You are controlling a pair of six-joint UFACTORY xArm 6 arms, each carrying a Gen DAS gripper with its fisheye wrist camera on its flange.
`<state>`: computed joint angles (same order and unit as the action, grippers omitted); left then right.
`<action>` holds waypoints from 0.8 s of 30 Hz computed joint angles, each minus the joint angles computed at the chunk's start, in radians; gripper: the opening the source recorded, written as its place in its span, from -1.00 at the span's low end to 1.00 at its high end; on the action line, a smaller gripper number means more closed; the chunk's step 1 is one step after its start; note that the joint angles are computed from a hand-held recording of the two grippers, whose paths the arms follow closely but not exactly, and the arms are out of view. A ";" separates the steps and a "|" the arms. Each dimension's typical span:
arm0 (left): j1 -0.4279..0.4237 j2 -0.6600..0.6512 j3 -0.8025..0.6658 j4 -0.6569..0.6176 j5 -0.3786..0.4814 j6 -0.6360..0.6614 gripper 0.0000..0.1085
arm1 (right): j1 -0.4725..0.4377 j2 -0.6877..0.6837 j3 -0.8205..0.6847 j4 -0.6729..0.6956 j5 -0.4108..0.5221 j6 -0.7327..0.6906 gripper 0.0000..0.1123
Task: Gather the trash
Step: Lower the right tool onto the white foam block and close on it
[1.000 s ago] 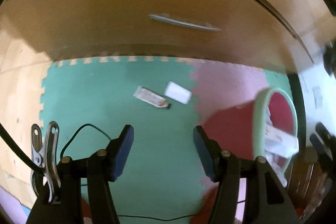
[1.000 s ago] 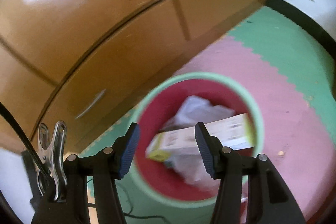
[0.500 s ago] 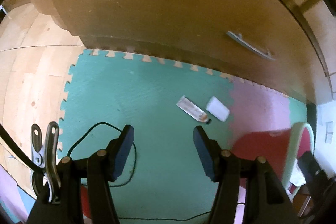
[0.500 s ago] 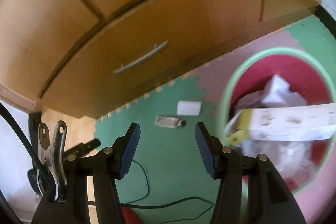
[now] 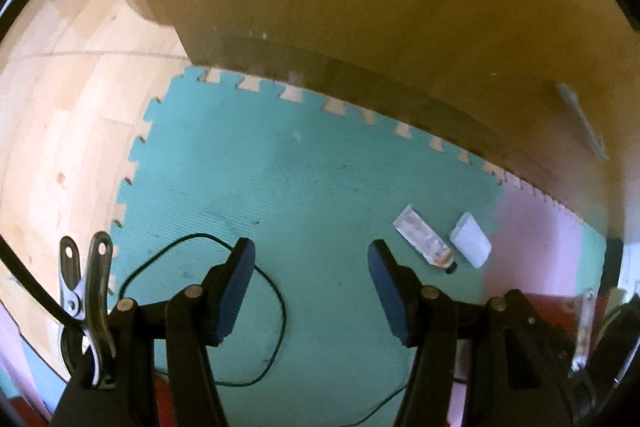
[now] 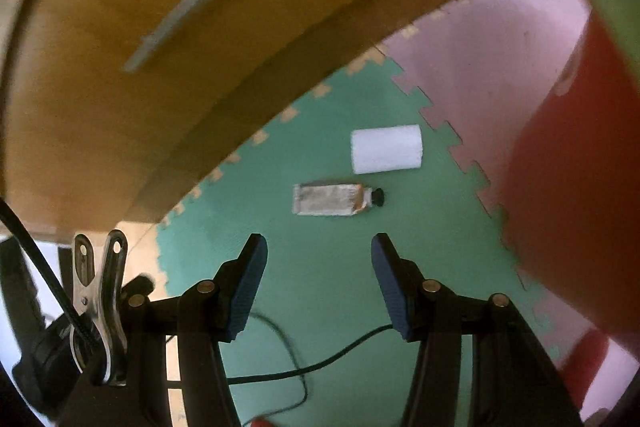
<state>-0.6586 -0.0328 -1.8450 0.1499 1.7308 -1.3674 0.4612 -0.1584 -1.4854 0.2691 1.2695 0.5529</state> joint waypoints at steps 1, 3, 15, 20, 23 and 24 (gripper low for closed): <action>0.007 -0.010 0.031 -0.009 -0.026 -0.007 0.14 | -0.003 0.015 0.011 -0.006 -0.015 0.002 -0.01; 0.019 -0.019 0.083 -0.023 -0.072 -0.015 0.14 | -0.007 0.042 0.018 -0.018 -0.032 -0.007 -0.01; 0.042 -0.017 0.219 -0.027 -0.194 -0.004 0.14 | -0.042 0.186 0.040 -0.049 -0.127 0.009 0.15; 0.053 -0.035 0.280 -0.049 -0.237 -0.006 0.14 | -0.032 0.235 0.032 -0.074 -0.145 0.033 0.17; 0.055 -0.042 0.309 -0.061 -0.266 -0.006 0.14 | -0.021 0.248 0.036 -0.088 -0.183 0.037 0.39; 0.054 -0.043 0.315 -0.063 -0.276 -0.005 0.14 | -0.016 0.258 0.029 -0.089 -0.191 0.031 0.45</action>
<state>-0.6050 -0.0758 -1.5298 0.0867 1.4547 -1.3720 0.4454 0.0998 -1.4567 0.1797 1.0782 0.5838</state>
